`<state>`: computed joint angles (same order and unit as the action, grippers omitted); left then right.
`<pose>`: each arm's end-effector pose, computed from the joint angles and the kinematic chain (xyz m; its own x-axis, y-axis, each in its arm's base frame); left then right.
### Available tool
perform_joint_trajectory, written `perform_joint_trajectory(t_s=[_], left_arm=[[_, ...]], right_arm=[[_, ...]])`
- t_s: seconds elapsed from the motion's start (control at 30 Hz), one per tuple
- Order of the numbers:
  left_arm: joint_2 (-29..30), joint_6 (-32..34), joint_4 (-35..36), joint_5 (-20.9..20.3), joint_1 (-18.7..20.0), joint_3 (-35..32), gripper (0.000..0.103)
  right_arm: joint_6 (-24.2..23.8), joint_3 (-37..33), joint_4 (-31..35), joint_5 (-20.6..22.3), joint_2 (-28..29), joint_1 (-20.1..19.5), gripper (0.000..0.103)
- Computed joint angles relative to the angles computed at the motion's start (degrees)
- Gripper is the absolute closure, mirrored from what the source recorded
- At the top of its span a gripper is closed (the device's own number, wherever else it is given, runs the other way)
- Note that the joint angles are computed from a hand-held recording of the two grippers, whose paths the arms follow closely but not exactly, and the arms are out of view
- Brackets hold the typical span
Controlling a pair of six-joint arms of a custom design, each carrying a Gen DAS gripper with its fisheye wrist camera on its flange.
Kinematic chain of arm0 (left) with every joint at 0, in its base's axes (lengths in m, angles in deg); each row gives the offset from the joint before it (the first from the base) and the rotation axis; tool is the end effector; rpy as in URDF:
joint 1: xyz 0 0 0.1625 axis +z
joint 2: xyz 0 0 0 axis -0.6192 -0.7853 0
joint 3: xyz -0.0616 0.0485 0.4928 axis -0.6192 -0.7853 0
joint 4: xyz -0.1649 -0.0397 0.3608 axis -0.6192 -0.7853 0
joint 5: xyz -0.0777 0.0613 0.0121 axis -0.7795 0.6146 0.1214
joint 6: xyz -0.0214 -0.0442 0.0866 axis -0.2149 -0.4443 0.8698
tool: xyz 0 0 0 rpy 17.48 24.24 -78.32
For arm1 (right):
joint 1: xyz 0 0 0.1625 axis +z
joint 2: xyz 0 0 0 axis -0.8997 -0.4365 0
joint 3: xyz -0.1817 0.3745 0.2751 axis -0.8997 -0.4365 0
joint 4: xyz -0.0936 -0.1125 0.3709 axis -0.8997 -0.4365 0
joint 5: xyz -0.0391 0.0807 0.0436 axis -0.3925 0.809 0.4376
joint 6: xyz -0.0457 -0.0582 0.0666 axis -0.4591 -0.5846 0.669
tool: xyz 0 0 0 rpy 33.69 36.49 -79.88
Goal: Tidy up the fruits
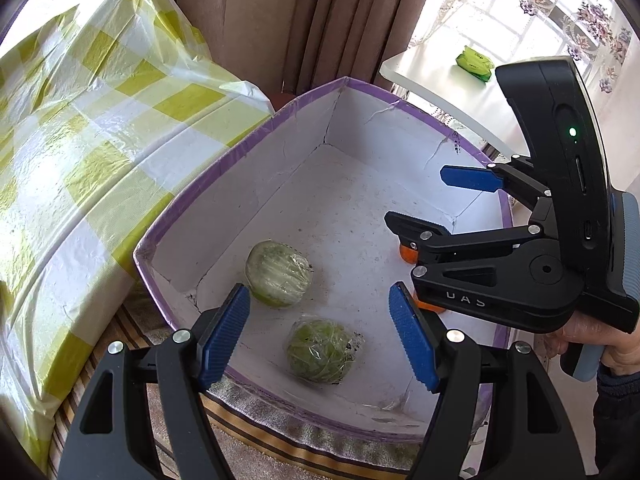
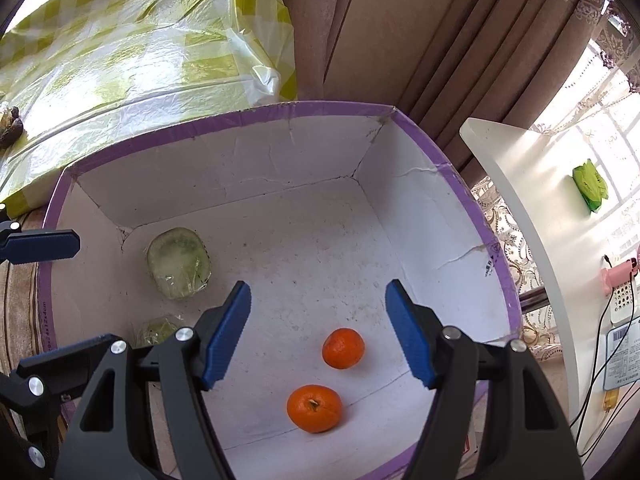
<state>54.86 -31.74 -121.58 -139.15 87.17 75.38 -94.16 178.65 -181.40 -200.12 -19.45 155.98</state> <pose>-0.3784 -0.6685 -0.0314 -0.5207 0.8319 -0.1920 0.8354 0.5428 0.0864 0.0645 -0.5886 0.2783 -0.4487 0.3574 0.8191 -0.1976 0.8542 -0.4810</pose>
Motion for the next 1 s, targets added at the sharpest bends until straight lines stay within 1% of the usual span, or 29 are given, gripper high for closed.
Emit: perform_joint_trajectory(t_s=[0.17,0.27,0.47,0.7,1.0], left_arm=[[-0.6,-0.4,-1.9,2.3,-0.2,0.9,0.034],[-1.1,-0.5,-4.5,4.7,-0.5,2.1,0.034],[-2.1,-2.1,-6.7,6.4,0.0,2.8,0.034],[-3.6,-3.7,-10.6,9.6,0.6,4.4,0.034],[-4.9,-5.7,-12.5,12.6,2.0,5.1,0.034]], right_arm=[[-0.8,-0.2,-0.7,0.2,0.4,0.5,0.033],[-1.2,-0.4,-1.0,0.2,0.8,1.0,0.033],[-2.2,-1.2,-1.4,0.5,1.4,2.0,0.033],[-3.2,-2.4,-1.6,1.4,2.3,3.3,0.033],[-4.3,-3.9,-1.1,3.1,3.9,4.7,0.033]])
